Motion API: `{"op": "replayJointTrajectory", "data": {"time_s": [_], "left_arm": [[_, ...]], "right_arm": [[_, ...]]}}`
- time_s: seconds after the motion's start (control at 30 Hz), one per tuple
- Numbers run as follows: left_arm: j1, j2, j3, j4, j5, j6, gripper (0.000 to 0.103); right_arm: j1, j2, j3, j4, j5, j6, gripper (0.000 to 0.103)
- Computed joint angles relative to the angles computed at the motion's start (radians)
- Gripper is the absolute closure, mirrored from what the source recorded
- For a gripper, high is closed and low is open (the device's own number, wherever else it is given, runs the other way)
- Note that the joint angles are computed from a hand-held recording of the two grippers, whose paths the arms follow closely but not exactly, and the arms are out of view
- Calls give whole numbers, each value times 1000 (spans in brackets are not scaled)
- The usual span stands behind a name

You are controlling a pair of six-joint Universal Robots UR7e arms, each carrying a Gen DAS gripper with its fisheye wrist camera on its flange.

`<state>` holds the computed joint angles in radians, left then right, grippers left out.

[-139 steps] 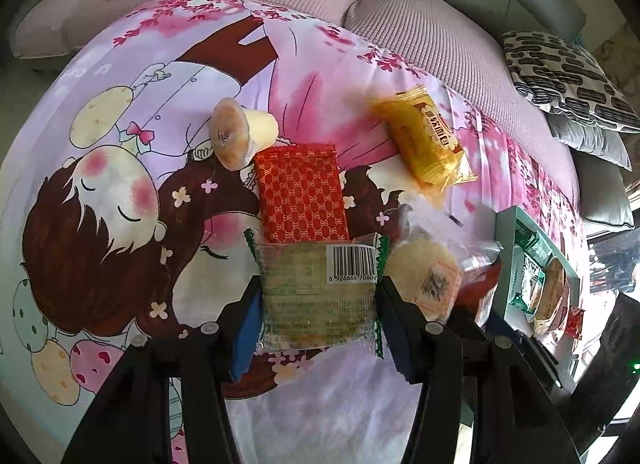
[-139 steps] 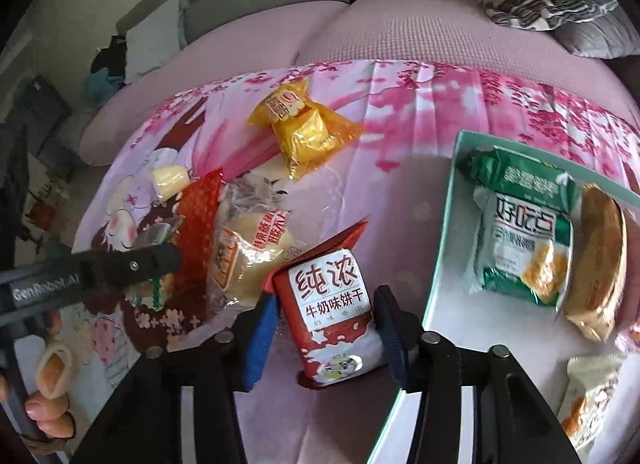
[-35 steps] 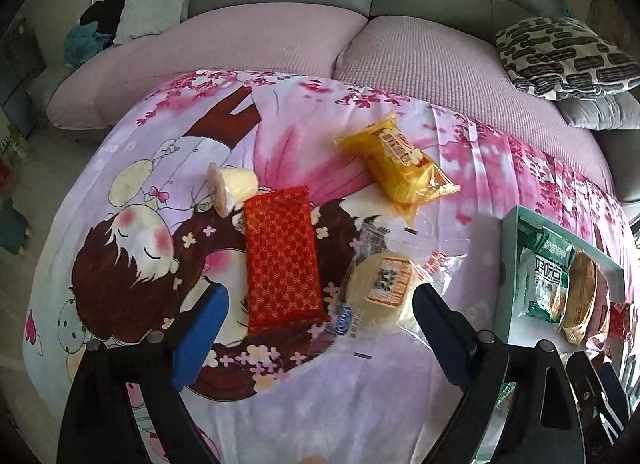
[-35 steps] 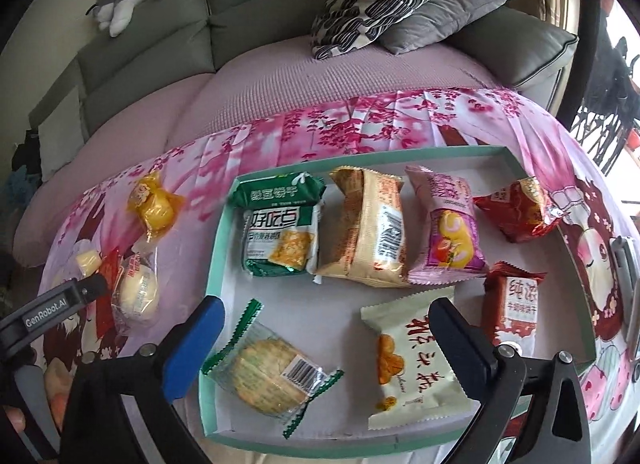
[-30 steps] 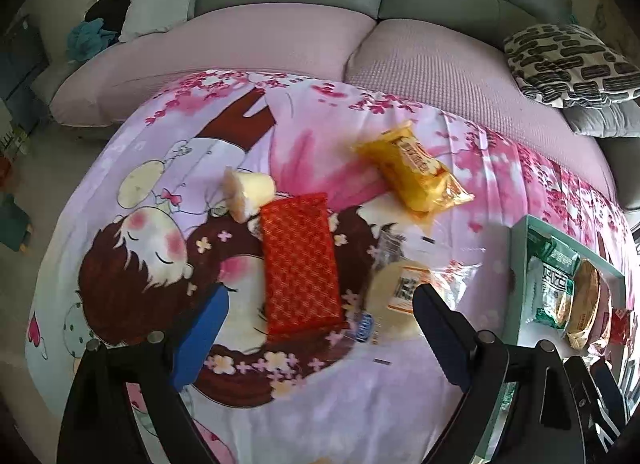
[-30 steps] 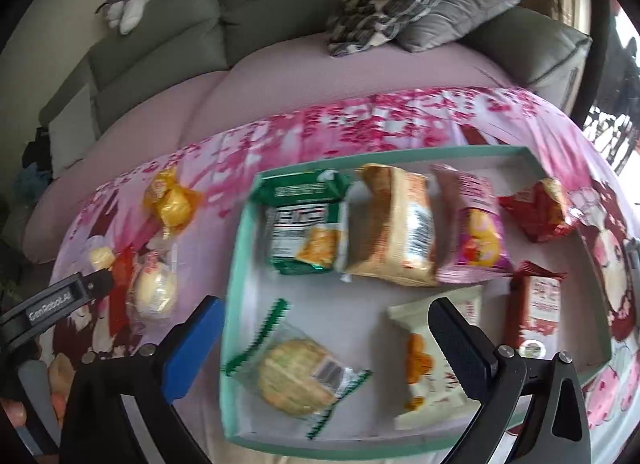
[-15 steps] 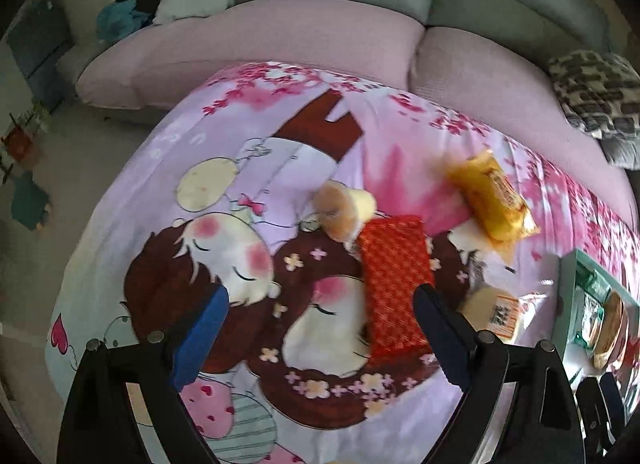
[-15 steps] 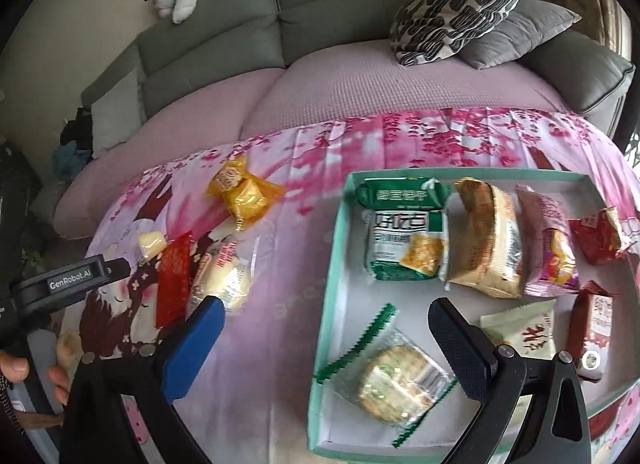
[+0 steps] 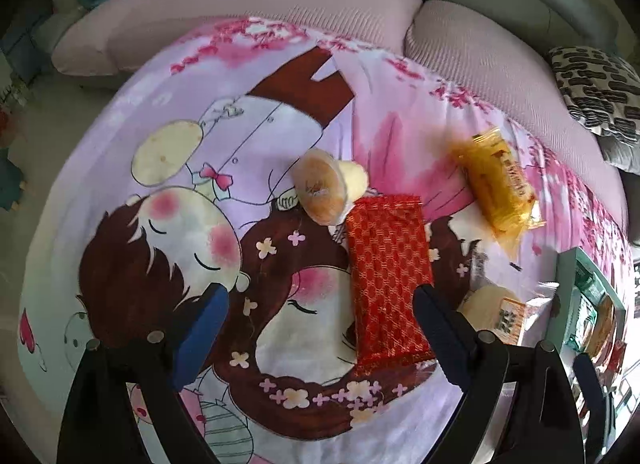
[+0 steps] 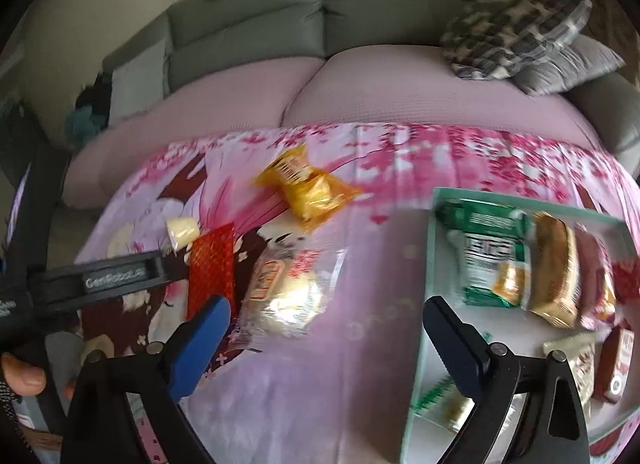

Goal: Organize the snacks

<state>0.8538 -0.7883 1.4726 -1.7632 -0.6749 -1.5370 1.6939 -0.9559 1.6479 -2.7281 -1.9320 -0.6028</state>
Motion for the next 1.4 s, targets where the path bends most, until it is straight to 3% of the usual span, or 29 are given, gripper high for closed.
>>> {"op": "replayJointTrajectory", "data": {"time_s": [0.23, 0.47, 0.83, 1.13, 1.23, 1.3, 1.4], "left_arm": [[22, -21, 20, 2, -14, -54, 10], [31, -26, 33, -43, -25, -43, 10], [36, 1, 23, -154, -41, 88, 10], [51, 77, -40, -234, -47, 254, 10], [60, 102, -68, -223, -63, 277, 18], [60, 129, -114, -139, -38, 259, 30], [59, 132, -115, -161, -33, 276, 47]], "right_arm": [[27, 85, -33, -29, -91, -38, 5], [22, 110, -68, -45, -132, -29, 6], [24, 113, -74, -156, -192, -102, 12], [23, 106, -78, -128, -188, -87, 15], [20, 103, -81, -107, -178, -70, 15], [19, 104, -85, -101, -181, -62, 15], [20, 104, -86, -100, -180, -61, 15]]}}
